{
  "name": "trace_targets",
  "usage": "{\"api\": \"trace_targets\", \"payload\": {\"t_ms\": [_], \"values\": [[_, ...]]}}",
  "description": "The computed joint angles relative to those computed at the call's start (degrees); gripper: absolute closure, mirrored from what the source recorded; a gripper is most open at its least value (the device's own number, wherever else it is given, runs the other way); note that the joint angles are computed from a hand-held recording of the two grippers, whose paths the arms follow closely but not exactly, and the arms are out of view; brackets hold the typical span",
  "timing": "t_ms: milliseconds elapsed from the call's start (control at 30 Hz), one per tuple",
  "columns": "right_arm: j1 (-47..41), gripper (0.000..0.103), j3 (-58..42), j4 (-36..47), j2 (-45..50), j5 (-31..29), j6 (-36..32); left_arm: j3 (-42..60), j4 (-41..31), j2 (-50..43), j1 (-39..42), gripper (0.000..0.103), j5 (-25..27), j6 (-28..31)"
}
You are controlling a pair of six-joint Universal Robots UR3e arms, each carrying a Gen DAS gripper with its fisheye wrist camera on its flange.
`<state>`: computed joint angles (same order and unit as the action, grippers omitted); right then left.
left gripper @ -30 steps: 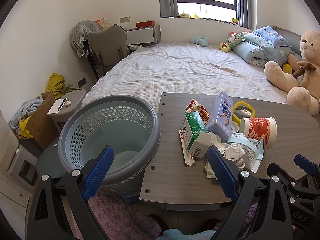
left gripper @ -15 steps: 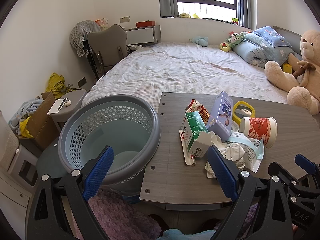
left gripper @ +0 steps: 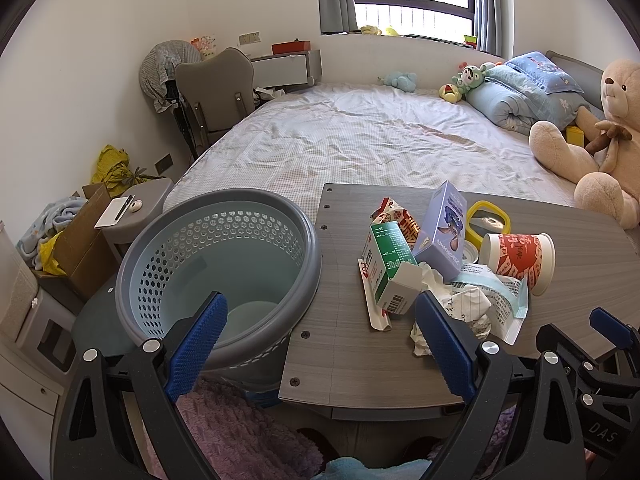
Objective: Collect trash
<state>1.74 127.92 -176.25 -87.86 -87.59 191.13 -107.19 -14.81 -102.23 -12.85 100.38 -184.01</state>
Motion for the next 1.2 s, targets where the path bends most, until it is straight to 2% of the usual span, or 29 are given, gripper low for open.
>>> {"api": "trace_targets", "payload": {"t_ms": [767,900,1200], "values": [[-0.36,0.006,-0.22,-0.3,0.62,0.28,0.63,0.04,-1.03,0.6,-0.05,0.012,-0.06,-0.07],[-2.93,0.006,0.95,-1.16,0.6,1.85,0.61,-0.84,0.54,-0.59,0.46,0.012,-0.36,0.11],[-10.01,0.006,1.08,-4.62,4.13,8.0,-2.54,3.25,-1.44,-4.82,0.85,0.012,-0.29,0.05]]}}
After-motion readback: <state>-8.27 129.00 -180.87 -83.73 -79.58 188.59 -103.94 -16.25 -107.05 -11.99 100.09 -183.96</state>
